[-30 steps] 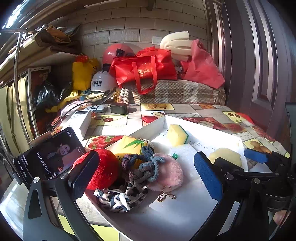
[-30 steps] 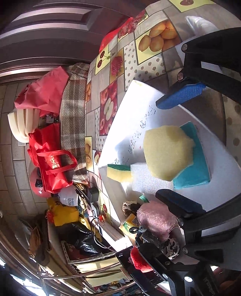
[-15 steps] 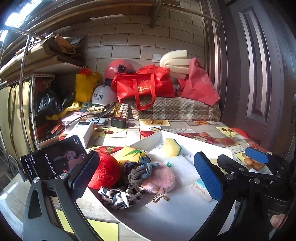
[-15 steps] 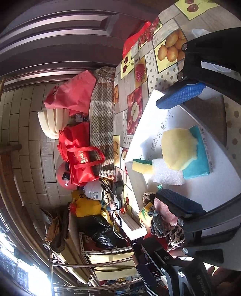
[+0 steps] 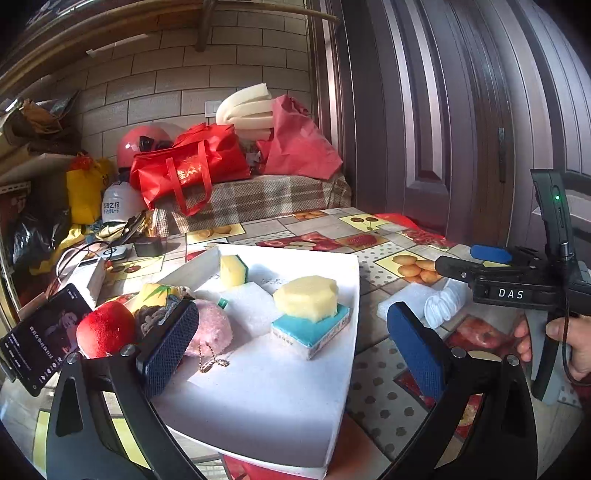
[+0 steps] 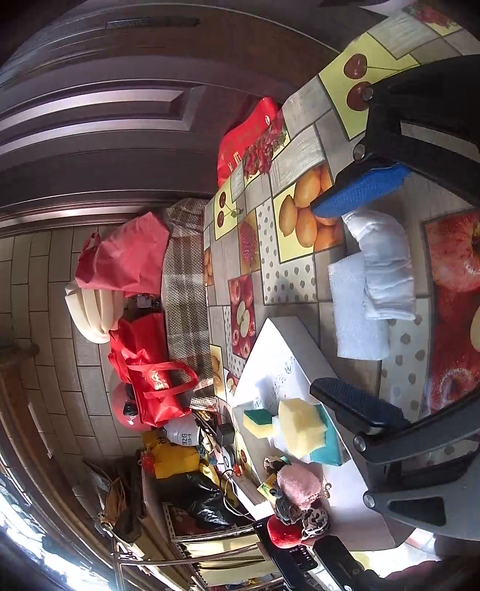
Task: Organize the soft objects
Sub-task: 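Grasp the white towel roll with the right gripper while the left moves to the white foam sheet, then grasp the white foam sheet with the left gripper while the right holds the towel roll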
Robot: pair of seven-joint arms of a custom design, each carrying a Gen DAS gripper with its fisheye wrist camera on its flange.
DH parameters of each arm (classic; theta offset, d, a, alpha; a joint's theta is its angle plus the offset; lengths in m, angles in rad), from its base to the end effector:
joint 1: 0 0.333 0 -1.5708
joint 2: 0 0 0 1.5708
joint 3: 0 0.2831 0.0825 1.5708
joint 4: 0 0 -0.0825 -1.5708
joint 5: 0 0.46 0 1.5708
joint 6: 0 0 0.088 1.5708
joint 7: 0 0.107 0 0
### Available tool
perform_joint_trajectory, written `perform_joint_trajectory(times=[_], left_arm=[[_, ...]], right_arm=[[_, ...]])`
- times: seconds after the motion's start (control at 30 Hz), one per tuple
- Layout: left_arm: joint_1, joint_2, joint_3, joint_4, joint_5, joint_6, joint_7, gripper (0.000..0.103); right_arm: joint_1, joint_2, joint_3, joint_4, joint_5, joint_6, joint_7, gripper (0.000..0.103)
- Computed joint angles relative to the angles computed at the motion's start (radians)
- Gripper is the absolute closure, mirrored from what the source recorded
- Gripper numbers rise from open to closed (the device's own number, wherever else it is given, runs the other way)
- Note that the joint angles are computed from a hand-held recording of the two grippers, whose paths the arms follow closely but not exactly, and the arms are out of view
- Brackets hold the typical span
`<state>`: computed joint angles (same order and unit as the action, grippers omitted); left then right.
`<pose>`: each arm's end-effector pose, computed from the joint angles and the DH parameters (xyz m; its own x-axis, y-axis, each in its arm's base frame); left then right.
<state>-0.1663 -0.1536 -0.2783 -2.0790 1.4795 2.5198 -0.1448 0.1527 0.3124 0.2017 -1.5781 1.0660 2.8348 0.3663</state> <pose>0.5620 -0.2831 0.4916 0.2205 -0.9748 -0.0333 -0.3111 -0.0379 -0.9496 0.7312 0.2040 0.4955 0.6082 -0.7930 -0.0345 -0.3494 -0.2285 -0.9087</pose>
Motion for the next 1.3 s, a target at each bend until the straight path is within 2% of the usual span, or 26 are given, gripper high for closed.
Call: perform_joint_trajectory(times=[0.07, 0.2, 0.33, 0.43, 0.47, 0.5, 0.6, 0.67, 0.73, 0.8, 0.87, 0.97, 1.13, 1.23, 1.3], left_arm=[[-0.005, 0.017, -0.001, 0.018, -0.015, 0.005, 0.035, 0.0], [-0.018, 0.035, 0.0, 0.037, -0.038, -0.018, 0.079, 0.0], [-0.024, 0.043, 0.005, 0.044, -0.067, -0.027, 0.102, 0.0], [-0.029, 0.056, 0.008, 0.057, -0.081, -0.023, 0.111, 0.0], [-0.029, 0.065, 0.011, 0.065, -0.088, -0.006, 0.11, 0.0], [-0.03, 0.078, 0.016, 0.078, -0.101, 0.016, 0.116, 0.0], [-0.045, 0.139, 0.021, 0.142, -0.145, 0.041, 0.188, 0.0], [-0.064, 0.193, 0.026, 0.201, -0.182, 0.032, 0.271, 0.0], [-0.084, 0.261, 0.039, 0.277, -0.231, 0.046, 0.365, 0.0], [-0.104, 0.342, 0.057, 0.369, -0.284, 0.063, 0.45, 0.0], [-0.124, 0.432, 0.071, 0.477, -0.34, 0.056, 0.541, 0.0], [-0.157, 0.574, 0.093, 0.665, -0.416, -0.002, 0.651, 0.0], [-0.18, 0.794, 0.104, 0.971, -0.596, -0.109, 0.856, 0.0], [-0.182, 0.869, 0.092, 1.078, -0.711, -0.171, 0.97, 0.0], [-0.165, 0.861, 0.071, 1.056, -0.798, -0.151, 1.007, 0.0]], right_arm=[[0.003, 0.032, -0.046, 0.047, -0.113, -0.099, 0.125, 0.014], [-0.014, 0.084, -0.062, 0.126, -0.227, -0.258, 0.227, 0.014], [0.025, 0.151, -0.092, 0.214, -0.41, -0.335, 0.352, 0.014], [0.034, 0.19, -0.094, 0.267, -0.497, -0.387, 0.401, 0.014], [0.026, 0.191, -0.085, 0.268, -0.499, -0.398, 0.393, 0.02], [0.011, 0.181, -0.069, 0.256, -0.481, -0.4, 0.368, 0.032], [-0.013, 0.132, -0.055, 0.19, -0.452, -0.397, 0.302, 0.038], [-0.025, 0.095, -0.062, 0.139, -0.43, -0.371, 0.284, 0.038], [-0.031, 0.084, -0.082, 0.121, -0.417, -0.337, 0.323, 0.038], [-0.04, 0.104, -0.104, 0.145, -0.418, -0.322, 0.403, 0.037], [-0.074, 0.141, -0.098, 0.197, -0.373, -0.357, 0.465, 0.037], [-0.11, 0.165, -0.081, 0.231, -0.321, -0.395, 0.499, 0.037], [-0.128, 0.172, -0.068, 0.241, -0.286, -0.419, 0.498, 0.037], [-0.139, 0.181, -0.061, 0.253, -0.261, -0.441, 0.499, 0.037], [-0.148, 0.185, -0.057, 0.258, -0.241, -0.453, 0.496, 0.037]])
